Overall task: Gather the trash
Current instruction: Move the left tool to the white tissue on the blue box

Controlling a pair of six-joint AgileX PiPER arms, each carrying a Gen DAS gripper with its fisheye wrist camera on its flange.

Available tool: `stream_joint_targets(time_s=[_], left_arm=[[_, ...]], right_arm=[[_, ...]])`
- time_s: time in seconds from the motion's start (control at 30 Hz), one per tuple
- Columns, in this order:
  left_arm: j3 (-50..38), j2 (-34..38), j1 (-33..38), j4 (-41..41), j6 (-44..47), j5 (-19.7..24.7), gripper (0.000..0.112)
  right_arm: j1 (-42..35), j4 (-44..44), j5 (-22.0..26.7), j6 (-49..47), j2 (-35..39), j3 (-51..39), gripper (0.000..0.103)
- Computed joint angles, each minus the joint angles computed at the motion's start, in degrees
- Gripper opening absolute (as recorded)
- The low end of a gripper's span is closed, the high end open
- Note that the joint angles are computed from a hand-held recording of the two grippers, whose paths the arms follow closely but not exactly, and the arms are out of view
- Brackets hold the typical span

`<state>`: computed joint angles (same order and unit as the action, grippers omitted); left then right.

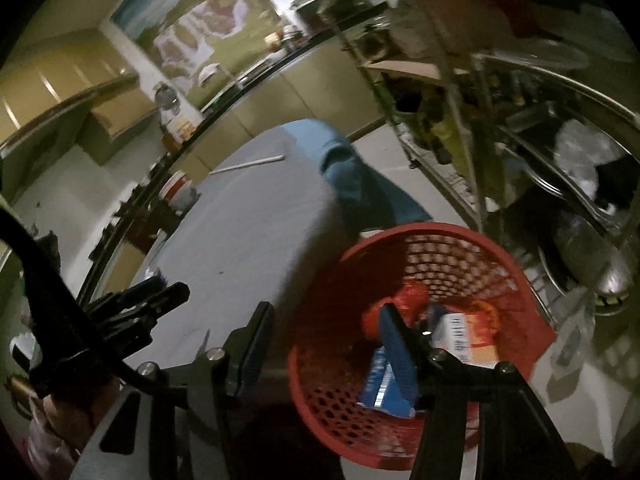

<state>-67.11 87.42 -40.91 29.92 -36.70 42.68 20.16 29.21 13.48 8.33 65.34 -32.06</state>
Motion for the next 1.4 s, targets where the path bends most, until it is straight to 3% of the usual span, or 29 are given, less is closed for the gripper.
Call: stream_joint_targets(time_s=[0.27,0.4,0.57,0.63,0.83,1.0,1.17,1.23,1.4], left_arm=[[7.04,-6.6,7.06,-0.89,0.28,-1.83,0.063],[9.6,-8.81,10.01,-1.26,0.88,-2.85,0.063],[13.68,-12.58,15.91,-4.55,5.1,-4.87,0.063],[15.64,-14.28,20.77,-7.71,8.96,-5.8,0.063],[16.02,-14.61,44.17,-22.95,26.22,-7.09,0.063],[8.03,-8.72,56.6,-31.23,34.85,-6.2,0.068],[-6.35,2.96,59.47,-40.26,43.39,-2.45,0.069],[-13.18,8.52,59.44,-43.92,46.72,1.18,0.069],[-34.19,24.61,58.6,-48.79,48.09,15.02,0.069]], right_arm=[[11.49,-28.38,-0.49,30.57,6.09,-6.62,0.058],[15.62,-37.33,0.8,40.12,8.68,-9.71,0.058],[19.56,-42.28,3.53,44.71,11.07,-13.64,0.058],[20.97,-43.75,4.48,45.77,11.67,-14.87,0.058],[23.17,-43.46,5.84,45.39,15.22,-18.36,0.058],[24.53,-41.27,5.46,43.2,18.48,-20.62,0.058],[25.98,-39.93,6.46,41.44,20.71,-22.65,0.058],[26.44,-39.99,7.25,41.24,21.42,-23.66,0.058],[27.18,-40.8,8.88,41.39,22.39,-25.28,0.058]])
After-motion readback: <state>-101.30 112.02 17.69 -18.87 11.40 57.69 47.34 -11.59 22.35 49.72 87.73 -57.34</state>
